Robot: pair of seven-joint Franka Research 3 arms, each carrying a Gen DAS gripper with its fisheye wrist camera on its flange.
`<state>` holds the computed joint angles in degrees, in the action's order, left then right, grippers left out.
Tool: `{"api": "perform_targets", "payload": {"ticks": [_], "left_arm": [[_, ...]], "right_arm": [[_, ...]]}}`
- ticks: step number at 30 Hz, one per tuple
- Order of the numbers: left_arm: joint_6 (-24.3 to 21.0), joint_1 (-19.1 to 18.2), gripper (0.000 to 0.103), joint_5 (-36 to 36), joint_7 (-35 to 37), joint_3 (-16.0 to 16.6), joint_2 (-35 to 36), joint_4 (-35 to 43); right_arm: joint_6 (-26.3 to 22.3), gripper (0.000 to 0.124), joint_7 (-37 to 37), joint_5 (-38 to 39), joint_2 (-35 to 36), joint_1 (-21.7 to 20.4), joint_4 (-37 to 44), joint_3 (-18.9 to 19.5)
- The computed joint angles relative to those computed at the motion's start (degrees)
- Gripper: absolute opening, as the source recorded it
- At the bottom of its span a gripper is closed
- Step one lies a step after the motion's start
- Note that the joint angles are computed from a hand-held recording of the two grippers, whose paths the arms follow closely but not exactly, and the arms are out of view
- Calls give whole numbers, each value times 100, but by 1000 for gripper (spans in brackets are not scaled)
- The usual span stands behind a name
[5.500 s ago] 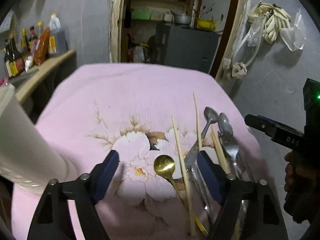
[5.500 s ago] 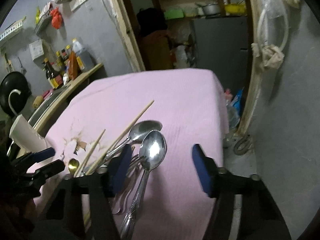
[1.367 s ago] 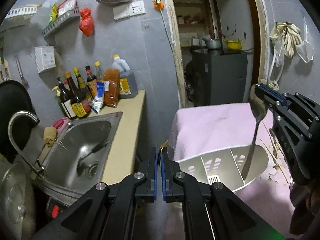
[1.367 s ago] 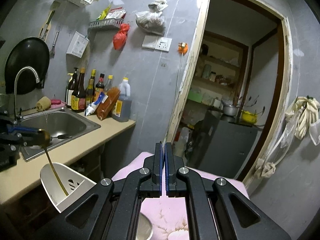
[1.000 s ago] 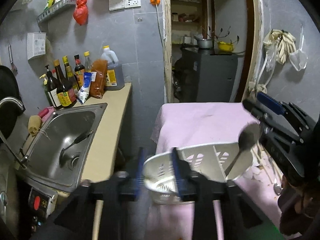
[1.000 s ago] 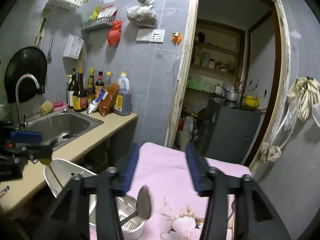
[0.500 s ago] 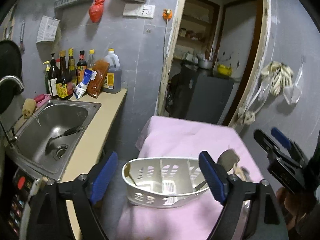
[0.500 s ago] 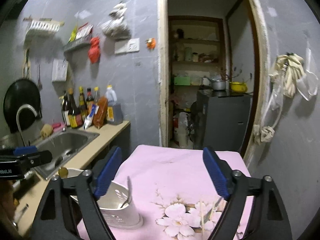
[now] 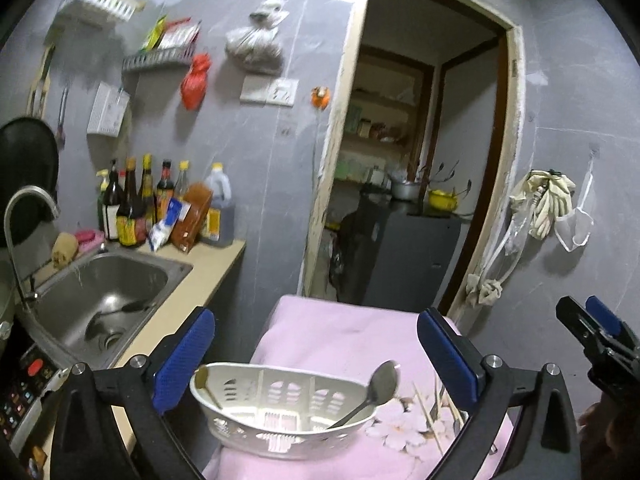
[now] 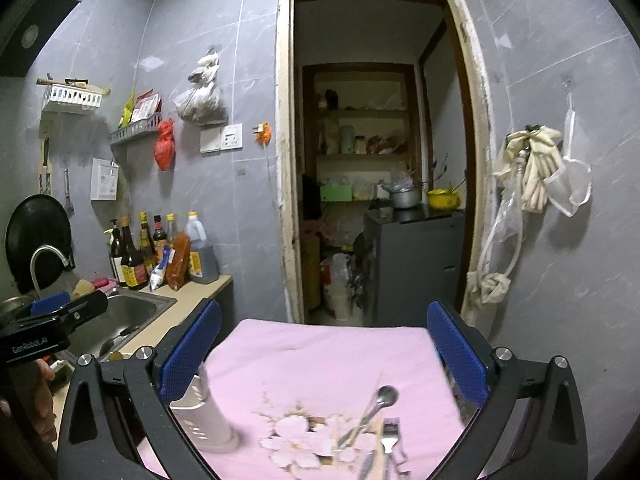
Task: Organize utensils
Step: 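Move both open grippers back over the utensil pile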
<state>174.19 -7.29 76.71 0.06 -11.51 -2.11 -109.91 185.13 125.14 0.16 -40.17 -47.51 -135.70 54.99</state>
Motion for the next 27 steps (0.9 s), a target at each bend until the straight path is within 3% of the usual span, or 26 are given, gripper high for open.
{"api": "perform_targets", "payload": {"ticks": [4, 12, 18, 27], "left_arm": [[-195, -156, 102, 563, -475, -124, 81, 198], [-550, -638, 102, 1012, -693, -202, 444, 588], [-677, -999, 102, 679, -359, -163, 842, 838], [-794, -1571, 102, -489, 819, 26, 1584, 1259]], "right_arm": [[22, 102, -179, -32, -30, 263, -221, -384], [77, 102, -502, 21, 83, 425, -561, -852], [36, 102, -773, 46, 403, 445, -712, -1079], [-10, 101, -1027, -49, 1088, 625, -924, -1550]]}}
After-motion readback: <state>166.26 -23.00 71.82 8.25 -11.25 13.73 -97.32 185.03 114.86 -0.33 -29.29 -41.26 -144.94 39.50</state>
